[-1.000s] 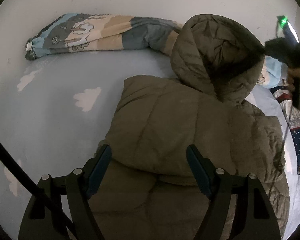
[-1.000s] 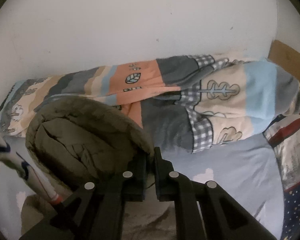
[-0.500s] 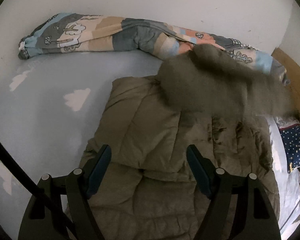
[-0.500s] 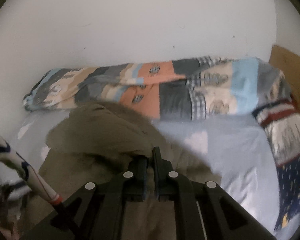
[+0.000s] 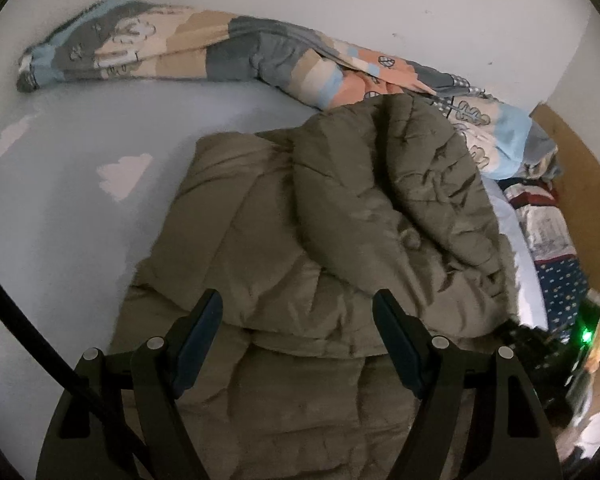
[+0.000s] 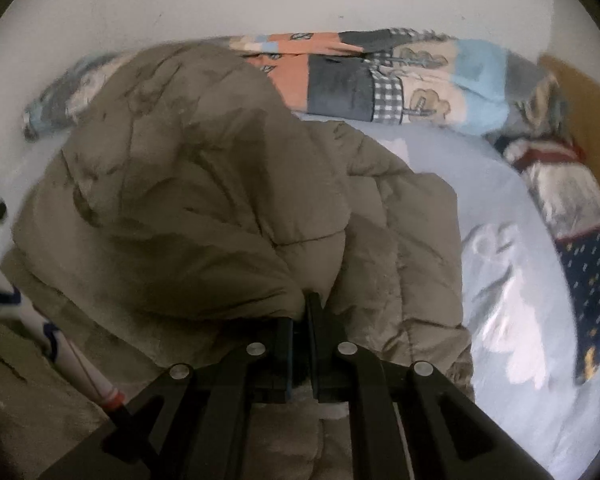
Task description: Fold large clothes
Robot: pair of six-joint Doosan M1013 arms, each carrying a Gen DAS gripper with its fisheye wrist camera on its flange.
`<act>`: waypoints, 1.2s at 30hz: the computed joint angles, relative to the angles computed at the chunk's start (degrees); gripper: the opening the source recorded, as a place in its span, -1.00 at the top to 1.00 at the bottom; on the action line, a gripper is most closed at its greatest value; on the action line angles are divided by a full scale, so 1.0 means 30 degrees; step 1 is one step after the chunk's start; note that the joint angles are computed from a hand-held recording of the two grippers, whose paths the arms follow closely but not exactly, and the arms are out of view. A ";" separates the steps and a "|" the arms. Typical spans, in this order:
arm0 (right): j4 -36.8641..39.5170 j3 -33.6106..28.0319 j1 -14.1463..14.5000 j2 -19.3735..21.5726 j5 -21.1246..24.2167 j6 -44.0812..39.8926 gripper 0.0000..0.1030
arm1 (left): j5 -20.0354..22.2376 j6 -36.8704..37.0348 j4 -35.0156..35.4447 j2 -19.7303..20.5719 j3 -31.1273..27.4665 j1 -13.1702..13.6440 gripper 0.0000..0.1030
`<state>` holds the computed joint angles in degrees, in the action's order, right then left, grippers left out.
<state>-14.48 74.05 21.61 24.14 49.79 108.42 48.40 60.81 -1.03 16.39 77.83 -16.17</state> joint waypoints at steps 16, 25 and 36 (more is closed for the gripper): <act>0.8093 0.1533 -0.0928 -0.1947 -0.3057 0.0336 0.23 | -0.0877 0.0457 -0.6068 0.0987 -0.0382 0.0999 -0.48; 2.0668 0.3202 -0.2829 -0.1681 -0.5902 -0.4246 -0.09 | -0.1329 0.0852 -0.9922 0.2395 -0.1507 0.1788 -0.48; 2.5868 0.3170 -0.3086 -0.0502 -0.6019 -0.7399 0.85 | -0.1228 -0.0058 -0.5822 0.2595 -0.2631 0.0524 0.73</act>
